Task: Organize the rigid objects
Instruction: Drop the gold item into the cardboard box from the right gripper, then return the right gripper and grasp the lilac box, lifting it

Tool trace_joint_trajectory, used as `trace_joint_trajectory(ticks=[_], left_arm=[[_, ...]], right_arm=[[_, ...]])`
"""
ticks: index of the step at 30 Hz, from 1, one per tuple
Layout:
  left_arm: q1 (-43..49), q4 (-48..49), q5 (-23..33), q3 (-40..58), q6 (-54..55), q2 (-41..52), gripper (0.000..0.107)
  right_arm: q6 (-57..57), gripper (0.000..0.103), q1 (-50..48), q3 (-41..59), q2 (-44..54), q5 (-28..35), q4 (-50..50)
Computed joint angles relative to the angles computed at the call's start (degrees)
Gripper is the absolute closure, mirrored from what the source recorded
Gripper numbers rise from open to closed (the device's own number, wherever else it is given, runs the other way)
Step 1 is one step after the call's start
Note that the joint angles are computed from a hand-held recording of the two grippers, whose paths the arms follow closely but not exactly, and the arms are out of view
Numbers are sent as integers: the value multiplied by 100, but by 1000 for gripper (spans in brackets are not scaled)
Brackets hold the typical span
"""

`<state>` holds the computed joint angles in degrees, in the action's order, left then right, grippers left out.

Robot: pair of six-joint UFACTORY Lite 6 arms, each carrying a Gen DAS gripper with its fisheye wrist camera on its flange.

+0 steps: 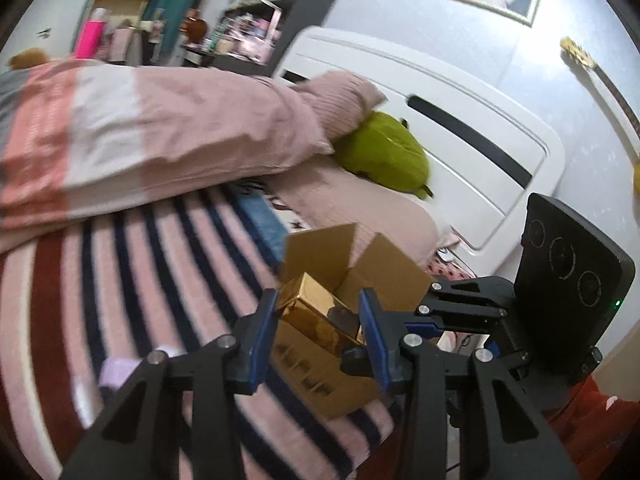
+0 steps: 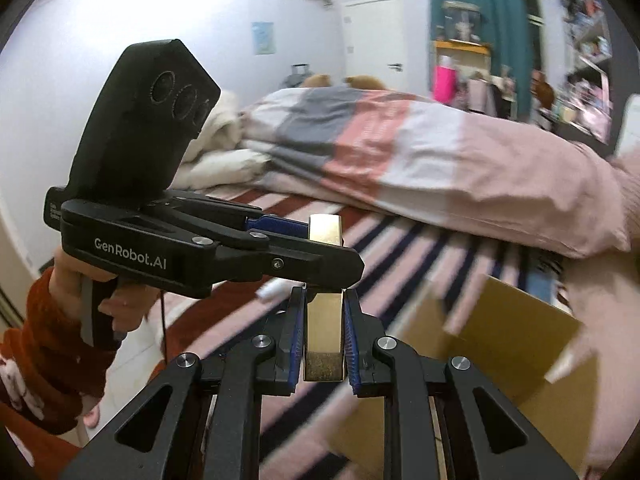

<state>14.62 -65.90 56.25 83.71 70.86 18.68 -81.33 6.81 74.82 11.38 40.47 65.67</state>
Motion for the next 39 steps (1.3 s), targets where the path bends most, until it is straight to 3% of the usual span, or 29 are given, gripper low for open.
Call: trace_joint_trajectory(ticks=[5, 12, 14, 15, 16, 22, 26, 29, 31, 33, 37, 39], left_arm=[[-1148, 631, -205, 1467, -1054, 1142, 69], [-2132, 2137, -331, 3330, -2597, 2547, 66], [-2210, 2271, -614, 3098, -2646, 2368, 39], [-2183, 2205, -772, 2841, -2535, 2170, 33], [-2131, 2079, -905, 2597, -2383, 1963, 26], [-1249, 1555, -1406, 810, -1519, 311, 23], [-235, 1129, -1376, -8, -818, -450, 20], [608, 857, -1383, -554, -194, -810, 17], [1113, 699, -1360, -817, 210, -858, 17], [1554, 513, -1294, -1060, 645, -807, 17], [2290, 170, -1078, -1345, 1368, -454, 17], [2576, 45, -978, -1437, 1648, -281, 17]], right_arm=[[573, 90, -905, 386, 386, 329, -709], [1180, 89, -1178, 629, 917, 39, -1486], [1424, 82, -1094, 473, 783, -344, -1747], [1376, 72, -1110, 413, 729, -372, -1720], [1336, 68, -1105, 388, 687, -363, -1675], [1108, 68, -658, 91, 168, -307, -1218], [1131, 68, 159, 170, 69, -231, -991], [1433, 59, 885, 540, 398, -181, -1079], [1547, 44, 1302, 670, 638, -305, -1070], [1641, 35, 1709, 745, 959, -592, -1031], [2355, 35, 2337, 1431, 2130, -1664, -1783], [3236, 35, 2518, 2120, 2943, -1993, -2730]])
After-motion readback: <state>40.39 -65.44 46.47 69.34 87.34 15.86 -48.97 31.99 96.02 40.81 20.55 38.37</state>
